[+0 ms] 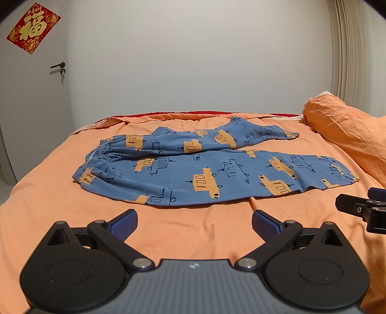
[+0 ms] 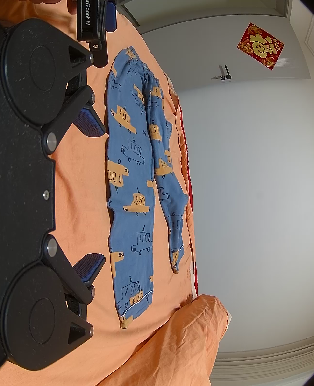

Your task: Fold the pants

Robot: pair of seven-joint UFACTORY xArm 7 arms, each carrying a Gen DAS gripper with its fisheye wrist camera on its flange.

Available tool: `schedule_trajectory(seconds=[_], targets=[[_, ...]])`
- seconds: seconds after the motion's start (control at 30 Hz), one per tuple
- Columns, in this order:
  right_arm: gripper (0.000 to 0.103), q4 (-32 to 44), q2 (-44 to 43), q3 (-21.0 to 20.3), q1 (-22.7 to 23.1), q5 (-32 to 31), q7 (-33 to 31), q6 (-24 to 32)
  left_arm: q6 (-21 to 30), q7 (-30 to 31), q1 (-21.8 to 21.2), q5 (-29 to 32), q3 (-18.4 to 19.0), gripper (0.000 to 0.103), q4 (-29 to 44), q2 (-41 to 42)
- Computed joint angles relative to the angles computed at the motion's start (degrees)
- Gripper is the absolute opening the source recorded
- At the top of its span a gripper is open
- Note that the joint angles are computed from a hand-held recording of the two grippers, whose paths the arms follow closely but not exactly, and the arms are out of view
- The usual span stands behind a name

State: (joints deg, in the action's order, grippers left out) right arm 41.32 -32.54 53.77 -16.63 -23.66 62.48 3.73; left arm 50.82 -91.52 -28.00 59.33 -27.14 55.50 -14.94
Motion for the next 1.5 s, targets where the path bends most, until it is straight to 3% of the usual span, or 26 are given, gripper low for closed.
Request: schedule_trajectory(seconds=[0.53,0.7,0.83,1.0,1.17,1.3,1.33,1.43,1.5], targets=[[0.102,1.74,2.16,-0.09,0.44,-2.03,1.61,3.81,-0.44,-0.28,0.04,-2.42,0.92,0.103,-0.49,0.37],[0.102,2.19,3.37,-1.53,1.44,-4.0,2.48,4.74,-2.92,1.59,1.22,-3.94,2.74,0.103,0.14,0.99],[0.103,4.04,6.76,-3.67,2.83,-5.83,2.48,6.38,-5.17,7.71,2.91,-7.11,5.73,0.103,2.88,2.38],[0.103,8.27,12.48,-6.81,3.94,-9.13,1.98,8.93,-5.29,20.89,5.66,-12.11,9.45,0.103,10.37,5.56],[0.103,14.99,21.15,-8.74,2.24,-17.63,0.34,7.45,1.36,38.83,6.71,-17.33,12.42,0.103,22.76,12.19],[0.102,24.97,33.37,-11.42,3.6,-23.96,-7.82,5.54,2.43,47.37,7.0,-18.75,15.73,0.103,30.34,16.98],[0.102,28.6,37.23,-12.46,5.19,-23.12,-13.38,6.4,1.32,47.77,7.29,-18.54,16.7,0.103,31.35,17.9],[0.102,40.57,50.51,-7.1,3.75,-19.08,-31.37,11.01,-2.28,47.68,8.44,-16.17,19.8,0.103,33.95,21.28],[0.102,51.28,60.11,-5.87,6.74,-15.7,-43.36,17.22,-4.01,49.47,9.23,-15.23,21.73,0.103,36.11,24.14]])
